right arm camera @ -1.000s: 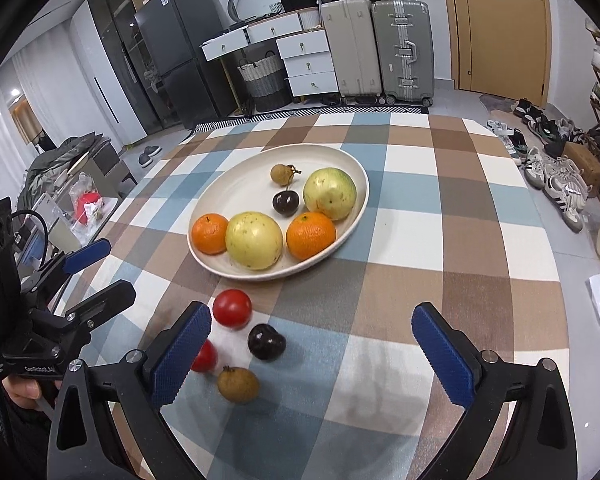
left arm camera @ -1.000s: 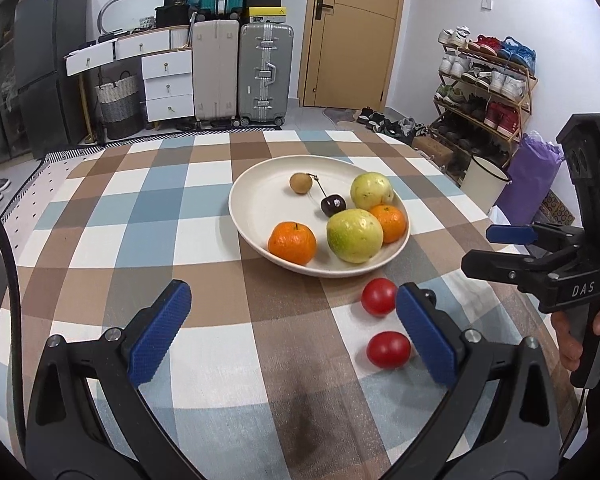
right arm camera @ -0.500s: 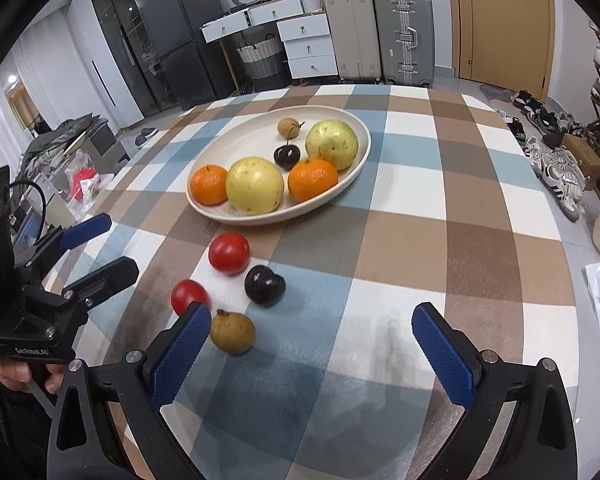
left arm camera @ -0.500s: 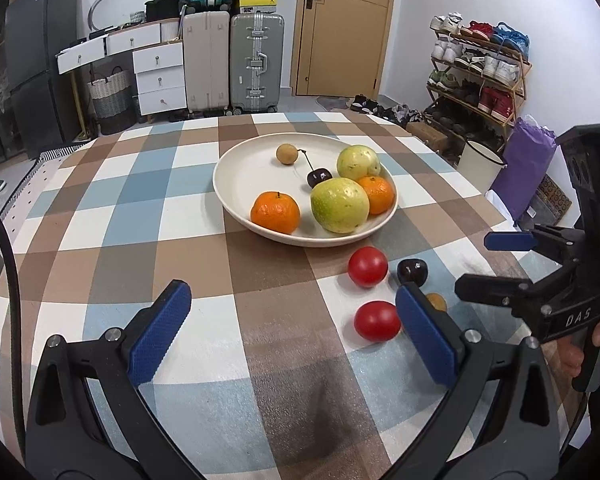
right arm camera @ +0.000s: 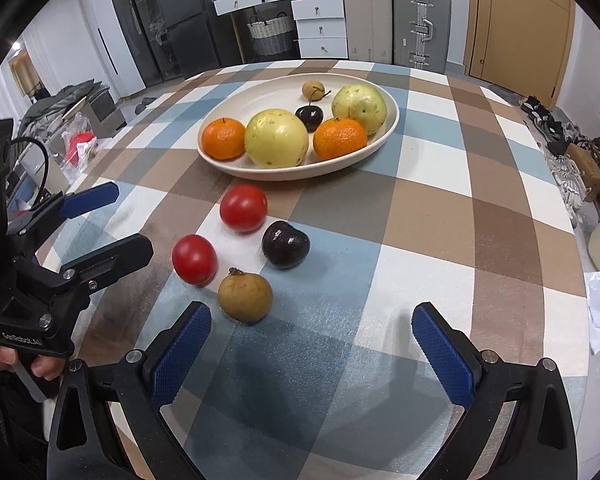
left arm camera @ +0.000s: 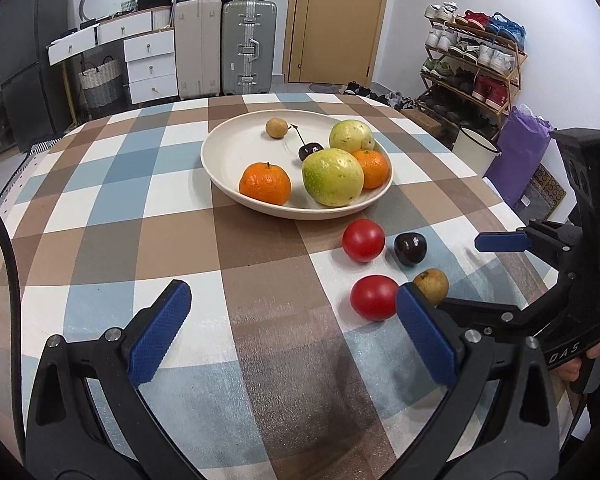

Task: Organize fruits
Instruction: 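Move the right tool down to the brown pear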

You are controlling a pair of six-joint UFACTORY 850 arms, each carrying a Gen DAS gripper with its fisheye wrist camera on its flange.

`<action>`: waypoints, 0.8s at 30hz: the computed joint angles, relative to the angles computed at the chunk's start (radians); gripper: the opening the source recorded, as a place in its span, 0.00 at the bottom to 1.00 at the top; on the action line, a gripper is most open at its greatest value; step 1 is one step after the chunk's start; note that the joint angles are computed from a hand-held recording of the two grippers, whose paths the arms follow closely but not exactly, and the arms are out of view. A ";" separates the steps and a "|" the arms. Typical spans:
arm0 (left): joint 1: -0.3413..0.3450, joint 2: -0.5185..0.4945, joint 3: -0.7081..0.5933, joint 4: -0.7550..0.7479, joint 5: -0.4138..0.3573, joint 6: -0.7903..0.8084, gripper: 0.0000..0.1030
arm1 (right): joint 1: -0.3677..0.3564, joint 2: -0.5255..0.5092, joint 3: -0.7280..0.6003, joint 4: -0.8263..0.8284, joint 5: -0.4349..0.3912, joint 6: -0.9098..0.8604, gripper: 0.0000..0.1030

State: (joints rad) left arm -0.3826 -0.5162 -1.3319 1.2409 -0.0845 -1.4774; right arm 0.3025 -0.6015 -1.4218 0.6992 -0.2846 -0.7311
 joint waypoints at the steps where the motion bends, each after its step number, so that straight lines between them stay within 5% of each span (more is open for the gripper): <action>1: 0.001 -0.001 0.000 0.000 0.001 -0.001 0.99 | 0.005 0.000 0.001 -0.030 0.011 0.024 0.99; 19: 0.016 -0.019 -0.014 -0.519 0.021 0.494 0.99 | 0.043 -0.034 -0.029 -0.204 0.022 0.127 0.99; 24: 0.020 -0.019 -0.014 -0.654 0.028 0.626 0.99 | 0.033 -0.027 -0.013 -0.028 0.024 -0.044 0.99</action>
